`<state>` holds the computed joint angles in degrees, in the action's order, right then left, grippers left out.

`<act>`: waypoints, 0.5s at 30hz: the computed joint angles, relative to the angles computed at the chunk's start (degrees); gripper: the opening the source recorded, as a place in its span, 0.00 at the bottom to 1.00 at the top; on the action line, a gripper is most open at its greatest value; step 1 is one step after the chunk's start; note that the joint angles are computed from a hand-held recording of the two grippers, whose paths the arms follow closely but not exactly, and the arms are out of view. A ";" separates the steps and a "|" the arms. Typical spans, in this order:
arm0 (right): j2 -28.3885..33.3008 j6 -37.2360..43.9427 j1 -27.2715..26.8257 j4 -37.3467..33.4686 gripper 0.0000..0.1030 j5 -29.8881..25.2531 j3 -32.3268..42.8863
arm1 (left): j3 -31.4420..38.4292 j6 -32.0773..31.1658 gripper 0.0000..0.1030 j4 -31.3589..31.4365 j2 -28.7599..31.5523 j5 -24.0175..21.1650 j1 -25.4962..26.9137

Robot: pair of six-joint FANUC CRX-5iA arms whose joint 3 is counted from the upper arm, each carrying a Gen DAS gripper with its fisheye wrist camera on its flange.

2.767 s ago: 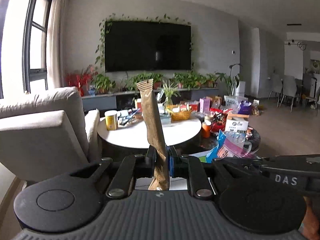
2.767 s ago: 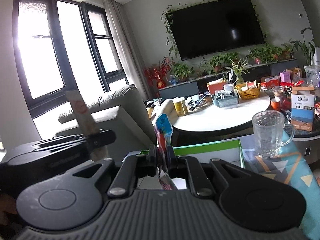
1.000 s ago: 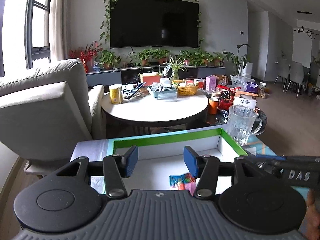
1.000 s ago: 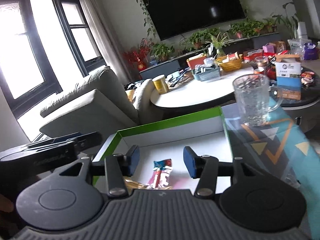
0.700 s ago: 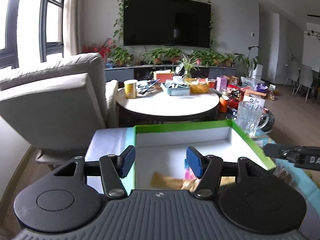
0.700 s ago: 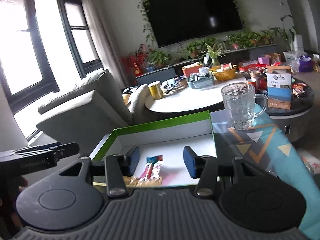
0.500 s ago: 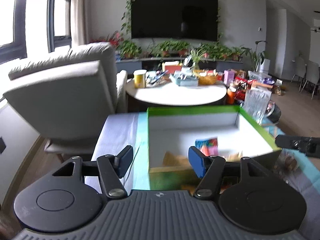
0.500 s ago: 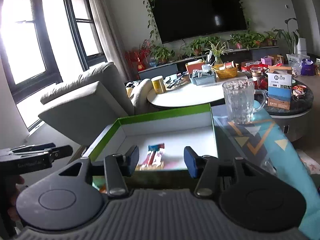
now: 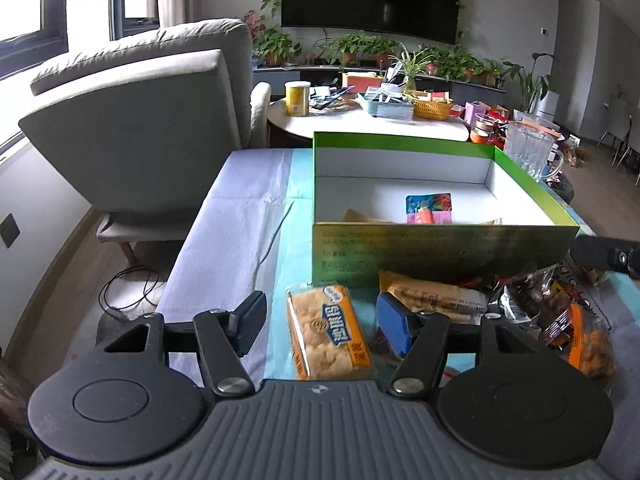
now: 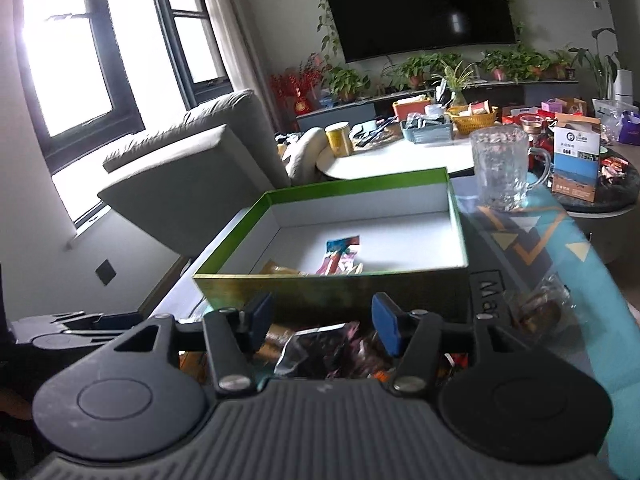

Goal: Organize snacks
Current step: 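Move left tool to the bread pastry pack while right tool reaches a foil bag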

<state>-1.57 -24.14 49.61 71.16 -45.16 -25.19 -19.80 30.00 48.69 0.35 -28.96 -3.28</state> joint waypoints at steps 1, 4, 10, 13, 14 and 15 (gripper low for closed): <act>0.06 0.32 0.13 -0.34 0.48 0.27 0.04 | -0.05 0.16 0.57 0.00 -0.01 -0.17 0.11; 0.64 1.96 0.55 -1.71 0.48 1.26 0.43 | 0.03 0.70 0.57 -0.42 0.20 -0.76 0.41; 2.78 5.72 1.20 -6.43 0.48 0.85 2.62 | -0.12 0.81 0.57 -0.69 0.42 -1.01 0.14; 3.65 6.53 1.31 -8.21 0.48 -0.19 3.72 | 0.37 1.74 0.57 -1.72 0.90 -1.05 -0.02; 3.87 6.68 1.35 -8.55 0.48 -0.49 4.00 | 0.45 2.06 0.57 -2.03 1.04 -1.05 -0.03; 4.11 6.97 1.34 -8.96 0.48 -0.69 4.32 | 0.52 2.46 0.57 -2.43 1.15 -1.12 0.00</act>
